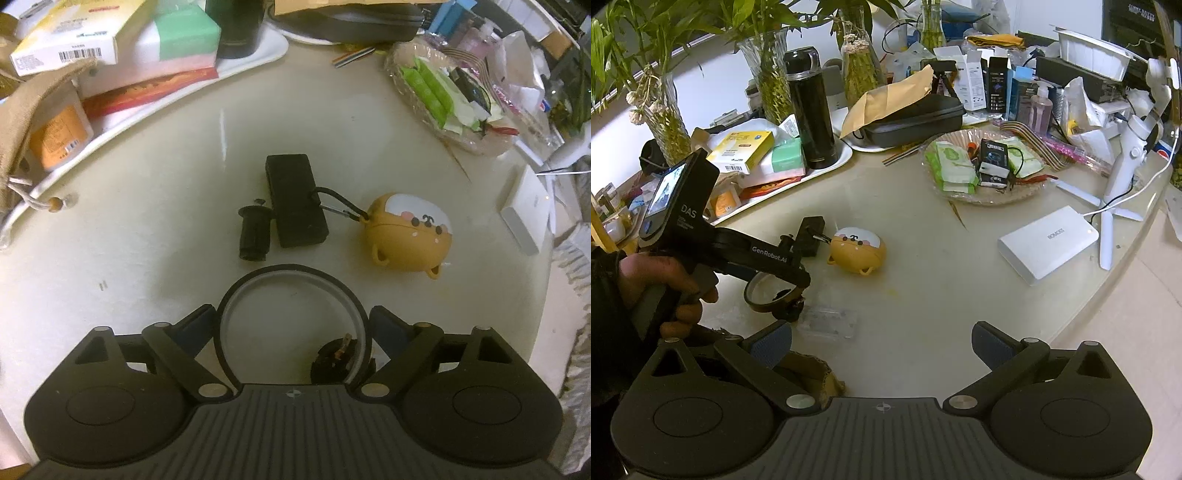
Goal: Organize rigid objects
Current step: 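Lower the left tool onto the black ring and close it, then lift the ring with the left tool while the right tool grasps the pinned black socket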
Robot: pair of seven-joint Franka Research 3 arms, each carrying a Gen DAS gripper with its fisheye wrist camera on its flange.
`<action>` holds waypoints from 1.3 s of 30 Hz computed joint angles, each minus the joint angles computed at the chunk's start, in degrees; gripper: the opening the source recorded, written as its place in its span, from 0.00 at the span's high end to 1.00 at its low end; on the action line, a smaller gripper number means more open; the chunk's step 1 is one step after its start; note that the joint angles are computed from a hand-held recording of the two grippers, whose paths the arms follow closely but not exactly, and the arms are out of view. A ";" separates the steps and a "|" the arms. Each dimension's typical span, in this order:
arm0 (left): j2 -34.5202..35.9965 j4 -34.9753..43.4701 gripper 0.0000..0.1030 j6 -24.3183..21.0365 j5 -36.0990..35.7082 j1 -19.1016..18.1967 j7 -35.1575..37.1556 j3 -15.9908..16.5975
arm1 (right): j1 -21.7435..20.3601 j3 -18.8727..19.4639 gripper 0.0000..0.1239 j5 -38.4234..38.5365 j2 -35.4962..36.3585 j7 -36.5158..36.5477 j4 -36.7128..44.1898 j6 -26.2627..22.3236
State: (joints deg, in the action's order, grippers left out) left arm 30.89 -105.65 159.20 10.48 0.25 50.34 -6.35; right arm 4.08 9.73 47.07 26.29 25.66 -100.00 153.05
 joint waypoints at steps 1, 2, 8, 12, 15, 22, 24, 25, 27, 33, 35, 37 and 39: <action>-0.28 -0.37 0.12 0.41 0.54 -0.30 -0.18 0.37 | 0.04 -0.04 0.17 -0.14 0.03 0.09 0.04 -0.08; -0.76 -0.99 0.12 0.91 1.15 -0.64 -0.54 0.83 | 0.06 -0.09 0.17 -0.25 0.07 0.24 0.14 -0.19; -4.98 -6.68 0.13 5.97 2.26 0.18 -0.69 0.95 | 0.47 -0.36 0.17 -1.65 0.28 1.14 0.30 -0.01; -7.86 -10.11 0.13 9.07 5.36 -1.61 -2.93 3.56 | 0.84 -0.27 0.17 -2.46 0.39 1.17 0.30 0.47; -10.45 -13.30 0.13 11.48 7.15 -1.64 -3.92 4.23 | 1.49 -0.71 0.17 -3.89 0.75 2.73 0.57 0.57; -16.40 -19.88 0.13 16.69 14.94 -4.23 -9.01 8.61 | 2.47 -1.31 0.17 -7.84 1.84 8.36 2.52 -2.19; -18.07 -21.57 0.13 18.29 19.33 -6.07 -11.95 11.21 | 2.84 -1.36 0.17 -8.72 1.90 9.28 2.67 -2.56; -18.91 -22.34 0.13 18.91 21.51 -6.81 -13.59 12.30 | 2.90 -1.28 0.17 -9.02 1.91 9.59 2.78 -2.98; -20.26 -23.45 0.13 19.62 25.65 -7.62 -16.59 13.68 | 3.00 -1.15 0.17 -9.29 2.09 10.39 3.23 -3.85; -24.42 -26.33 0.13 20.78 42.77 -9.51 -30.30 17.76 | 4.28 -1.99 0.17 -12.07 3.77 15.63 6.39 -7.22; -25.63 -27.38 0.13 21.68 46.25 -8.56 -32.88 17.53 | 4.61 -2.15 0.17 -13.09 4.53 17.28 7.77 -8.75; -26.74 -28.07 0.13 22.63 51.32 -7.71 -36.71 17.58 | 5.09 -2.43 0.17 -14.38 5.35 18.96 9.18 -10.24; -27.85 -28.17 0.13 23.07 59.33 -7.01 -43.13 17.79 | 5.58 -2.65 0.17 -15.69 6.21 20.33 10.42 -11.32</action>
